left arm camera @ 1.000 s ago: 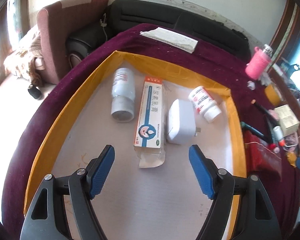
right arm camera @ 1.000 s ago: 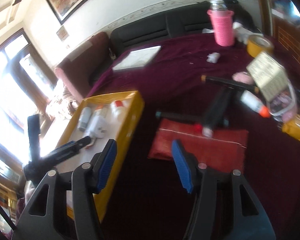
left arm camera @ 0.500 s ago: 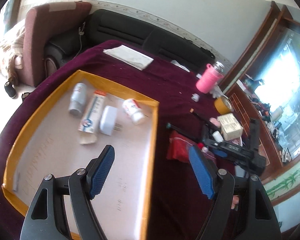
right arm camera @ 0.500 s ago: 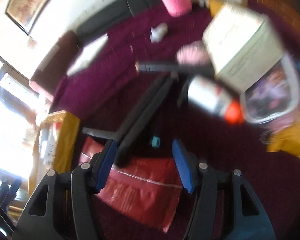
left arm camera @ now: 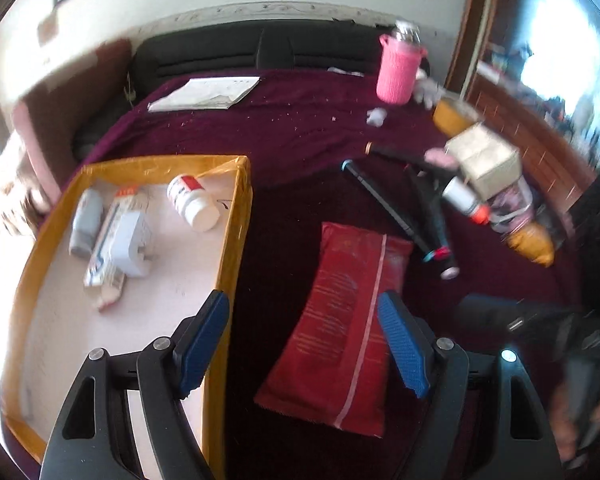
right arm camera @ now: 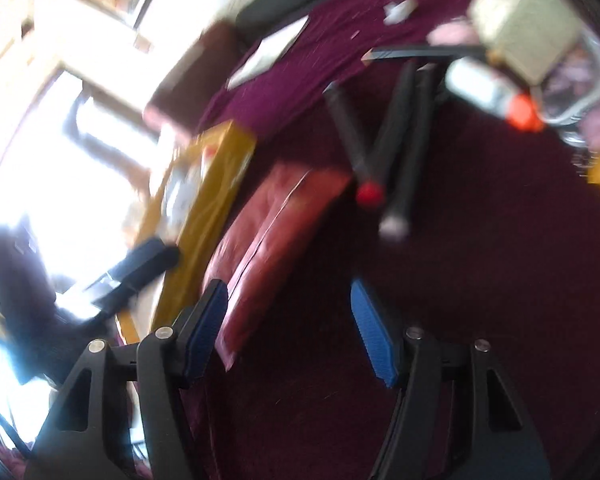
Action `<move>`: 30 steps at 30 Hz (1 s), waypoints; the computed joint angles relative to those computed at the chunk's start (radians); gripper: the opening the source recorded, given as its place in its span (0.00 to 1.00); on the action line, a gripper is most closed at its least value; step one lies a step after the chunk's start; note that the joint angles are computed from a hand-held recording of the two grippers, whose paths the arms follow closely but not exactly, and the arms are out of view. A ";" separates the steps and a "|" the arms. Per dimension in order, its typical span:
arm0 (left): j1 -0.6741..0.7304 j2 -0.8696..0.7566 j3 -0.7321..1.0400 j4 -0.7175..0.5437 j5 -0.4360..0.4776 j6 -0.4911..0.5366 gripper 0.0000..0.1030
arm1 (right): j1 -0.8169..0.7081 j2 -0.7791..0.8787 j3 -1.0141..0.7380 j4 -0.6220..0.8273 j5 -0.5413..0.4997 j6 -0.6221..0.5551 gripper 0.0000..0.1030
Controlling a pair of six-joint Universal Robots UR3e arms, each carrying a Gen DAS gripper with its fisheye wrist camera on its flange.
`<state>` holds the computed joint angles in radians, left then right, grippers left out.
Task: Organize objects
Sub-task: 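Grasp the red pouch with the left gripper, then carry the red pouch into the tray with the left gripper while the right grasps a black marker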
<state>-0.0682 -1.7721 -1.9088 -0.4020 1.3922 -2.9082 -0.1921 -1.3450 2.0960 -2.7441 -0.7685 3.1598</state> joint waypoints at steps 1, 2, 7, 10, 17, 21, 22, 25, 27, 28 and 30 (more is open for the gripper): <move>-0.028 -0.037 0.024 0.012 0.040 0.014 0.69 | -0.030 0.010 0.025 -0.032 0.036 0.004 0.62; -0.058 -0.083 0.063 0.008 0.077 0.031 0.69 | -0.062 0.029 0.051 -0.075 0.075 0.011 0.62; -0.133 -0.218 0.149 0.063 0.164 0.035 0.79 | -0.140 0.097 0.099 -0.154 0.170 0.014 0.61; -0.150 -0.270 0.209 0.034 0.160 -0.008 0.87 | -0.145 0.096 0.111 -0.226 0.174 0.050 0.61; -0.140 -0.257 0.120 0.087 0.061 0.011 0.60 | -0.126 0.143 0.090 -0.316 0.121 0.137 0.61; -0.082 -0.178 0.086 0.003 -0.048 0.036 0.41 | -0.104 0.112 0.098 -0.322 0.046 0.132 0.61; -0.068 -0.158 0.073 -0.012 -0.076 0.035 0.41 | -0.095 0.110 0.098 -0.333 0.029 0.134 0.61; -0.003 -0.071 -0.010 -0.031 -0.175 0.036 0.40 | -0.069 0.091 0.096 -0.345 -0.031 0.150 0.61; 0.056 0.005 -0.070 -0.060 -0.252 0.052 0.39 | -0.051 0.035 0.107 -0.345 -0.128 0.162 0.61; 0.081 0.030 -0.081 -0.078 -0.280 0.062 0.36 | -0.041 0.004 0.100 -0.329 -0.141 0.160 0.61; 0.136 0.094 -0.113 -0.090 -0.322 0.092 0.18 | -0.025 -0.043 0.071 -0.272 -0.159 0.146 0.61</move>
